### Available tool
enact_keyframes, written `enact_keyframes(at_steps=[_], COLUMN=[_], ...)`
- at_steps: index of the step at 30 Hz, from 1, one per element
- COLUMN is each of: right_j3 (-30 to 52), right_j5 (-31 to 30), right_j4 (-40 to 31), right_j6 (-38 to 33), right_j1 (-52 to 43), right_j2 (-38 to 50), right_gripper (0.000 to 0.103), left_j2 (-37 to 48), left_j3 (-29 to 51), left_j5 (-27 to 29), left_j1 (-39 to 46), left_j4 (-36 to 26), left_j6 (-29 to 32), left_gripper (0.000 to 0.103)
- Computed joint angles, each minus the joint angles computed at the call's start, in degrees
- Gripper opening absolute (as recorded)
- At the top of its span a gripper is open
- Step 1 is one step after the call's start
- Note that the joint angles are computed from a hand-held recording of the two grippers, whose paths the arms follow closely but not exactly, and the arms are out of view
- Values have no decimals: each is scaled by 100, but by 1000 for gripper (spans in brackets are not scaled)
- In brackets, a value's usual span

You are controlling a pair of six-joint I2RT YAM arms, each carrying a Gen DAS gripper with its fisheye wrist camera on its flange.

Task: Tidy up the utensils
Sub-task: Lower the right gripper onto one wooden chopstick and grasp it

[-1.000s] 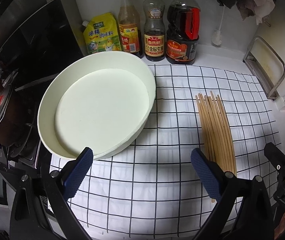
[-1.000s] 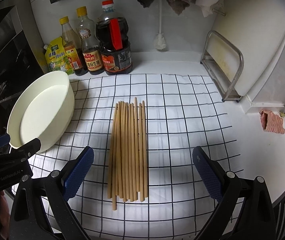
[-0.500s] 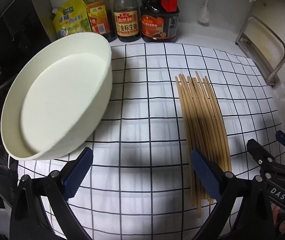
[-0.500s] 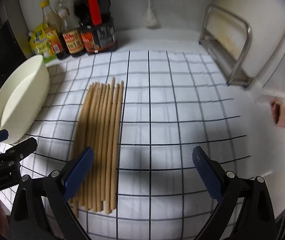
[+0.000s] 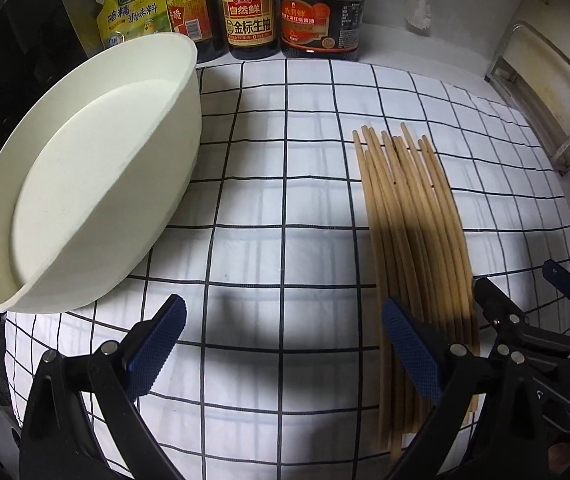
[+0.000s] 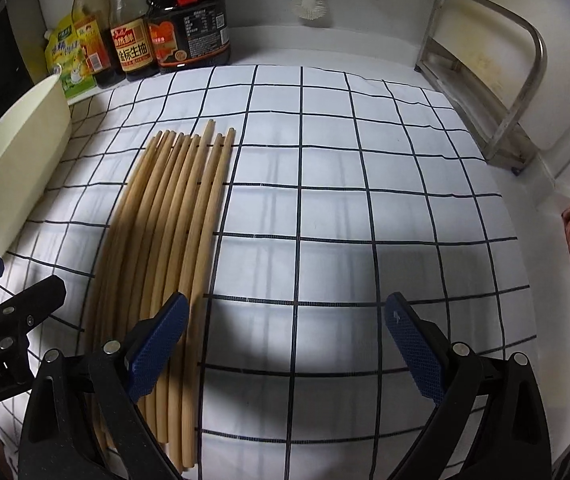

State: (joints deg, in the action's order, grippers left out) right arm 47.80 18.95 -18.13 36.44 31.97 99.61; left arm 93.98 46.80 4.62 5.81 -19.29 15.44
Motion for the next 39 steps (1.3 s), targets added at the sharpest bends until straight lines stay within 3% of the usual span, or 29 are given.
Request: enact_keyframes(at_steps=[13,18,39], right_j3=[-23,177,-356], right_j5=[102,136,243], right_j4=[160,-84,235], right_j6=[-176,-287,-445], right_j1=[4,62,-205], right_j2=[78,260,-126], right_gripper=[94,94,93], left_j2=[85,95,373], left_j3=[-150,-150,-245], left_j5=[71,141,-185], left_j1=[-66,-17,-291], left_j4=[223,240,703], left_j6=[-37,-69,-98], left_gripper=[97,97,97])
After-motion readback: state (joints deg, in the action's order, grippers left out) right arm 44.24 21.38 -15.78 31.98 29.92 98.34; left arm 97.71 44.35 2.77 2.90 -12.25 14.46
